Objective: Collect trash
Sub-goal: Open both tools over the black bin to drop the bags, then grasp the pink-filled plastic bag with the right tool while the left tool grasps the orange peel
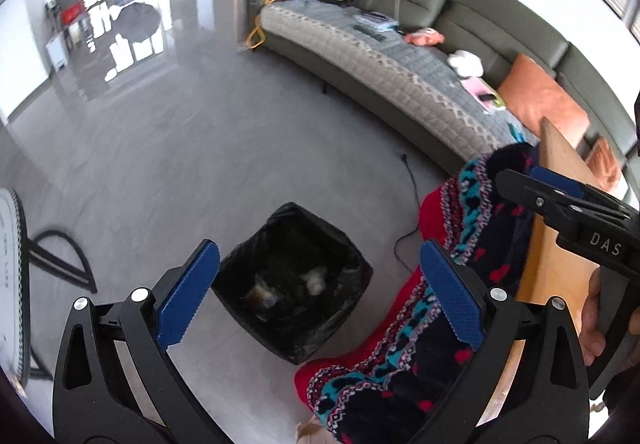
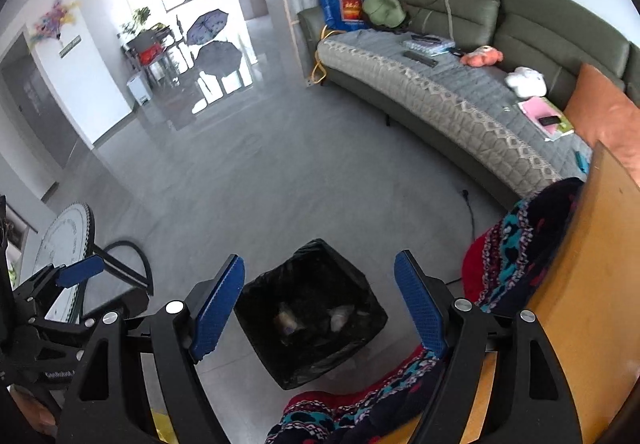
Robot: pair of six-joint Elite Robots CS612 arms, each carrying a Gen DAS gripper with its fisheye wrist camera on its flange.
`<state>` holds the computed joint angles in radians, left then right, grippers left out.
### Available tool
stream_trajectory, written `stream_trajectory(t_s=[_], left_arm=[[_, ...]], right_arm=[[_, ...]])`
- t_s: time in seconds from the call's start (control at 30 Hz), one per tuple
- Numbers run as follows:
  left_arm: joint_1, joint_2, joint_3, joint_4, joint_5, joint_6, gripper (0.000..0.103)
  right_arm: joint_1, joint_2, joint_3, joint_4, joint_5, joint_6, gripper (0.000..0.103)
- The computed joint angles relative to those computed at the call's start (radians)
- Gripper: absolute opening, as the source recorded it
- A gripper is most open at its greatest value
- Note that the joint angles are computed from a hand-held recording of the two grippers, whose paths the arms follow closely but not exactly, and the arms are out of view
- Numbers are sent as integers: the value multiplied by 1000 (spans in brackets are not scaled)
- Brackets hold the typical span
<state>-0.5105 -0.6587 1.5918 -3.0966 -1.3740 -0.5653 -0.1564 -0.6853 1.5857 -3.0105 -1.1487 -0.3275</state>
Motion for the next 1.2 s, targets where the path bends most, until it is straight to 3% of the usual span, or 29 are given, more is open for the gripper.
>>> stream_trajectory(t_s=[0.17, 0.4, 0.67, 0.93, 1.07, 1.2], left_arm=[[-34, -10, 0, -46, -34, 68, 97], [-102, 1, -43, -64, -122, 214, 97], [-174, 33, -121, -51, -256, 299, 97], [-244, 58, -182, -51, -281, 341, 97], [-262, 76, -214, -38, -308, 312, 97], [-287, 96, -264, 53, -274, 329, 97]], right_arm=[[-42, -40, 66, -74, 16, 61, 78], [-145, -112, 208, -185, 48, 125, 82], [-258, -173, 341, -331, -70, 166, 82], [-367, -155, 340, -384, -154, 246, 82], [-399, -124, 291, -313, -200, 232, 81], [-408, -94, 236, -225, -211, 178, 81]])
